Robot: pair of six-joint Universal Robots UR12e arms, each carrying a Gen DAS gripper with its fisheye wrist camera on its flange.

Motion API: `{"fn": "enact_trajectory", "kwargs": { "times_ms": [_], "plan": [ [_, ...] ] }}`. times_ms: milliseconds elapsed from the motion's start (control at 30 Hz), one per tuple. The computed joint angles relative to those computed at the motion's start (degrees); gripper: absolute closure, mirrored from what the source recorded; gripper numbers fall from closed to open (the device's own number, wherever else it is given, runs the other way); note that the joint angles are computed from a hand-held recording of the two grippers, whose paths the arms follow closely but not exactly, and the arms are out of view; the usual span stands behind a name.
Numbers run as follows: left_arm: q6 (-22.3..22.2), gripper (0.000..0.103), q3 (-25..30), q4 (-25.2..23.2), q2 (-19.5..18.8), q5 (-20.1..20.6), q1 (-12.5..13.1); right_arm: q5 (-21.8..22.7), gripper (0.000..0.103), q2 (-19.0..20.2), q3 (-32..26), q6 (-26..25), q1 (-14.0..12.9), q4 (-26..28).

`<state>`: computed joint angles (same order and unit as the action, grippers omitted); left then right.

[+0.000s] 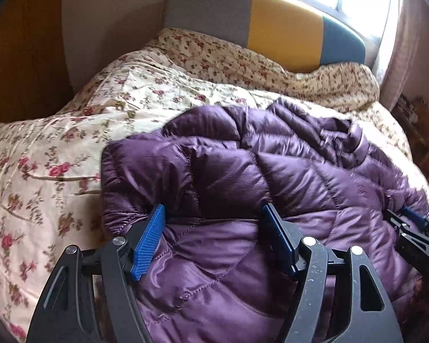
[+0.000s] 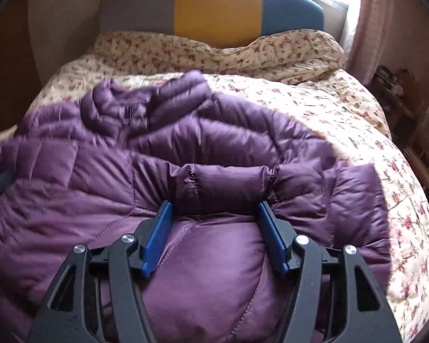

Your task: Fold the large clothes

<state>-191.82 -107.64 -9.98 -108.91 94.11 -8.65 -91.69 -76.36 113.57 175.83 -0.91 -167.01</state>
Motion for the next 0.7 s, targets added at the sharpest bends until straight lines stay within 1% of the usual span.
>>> {"fn": "enact_trajectory", "kwargs": {
  "times_ms": [67, 167, 367, 700],
  "plan": [
    [-0.15, 0.033, -0.46, 1.41, -0.63, -0.52, 0.04, 0.29, 0.042, 0.39, 0.69, 0.55, -0.07, -1.91],
    [-0.74, 0.033, -0.74, 2.13, -0.78, -1.31, 0.3, 0.28, 0.042, 0.74, 1.0, 0.6, -0.09, -3.04],
    [-0.44, 0.033, -0.3, 1.84, -1.19, -0.07, -0.16, 1.14, 0.041, 0.67, 1.39, 0.82, -0.48, -3.75],
    [-0.45, 0.033, -0.18, 1.91, -1.3, 0.23, -0.16, 1.2, 0.041, 0.59, 1.65, 0.72, -0.59, -4.1]
  ]
}}
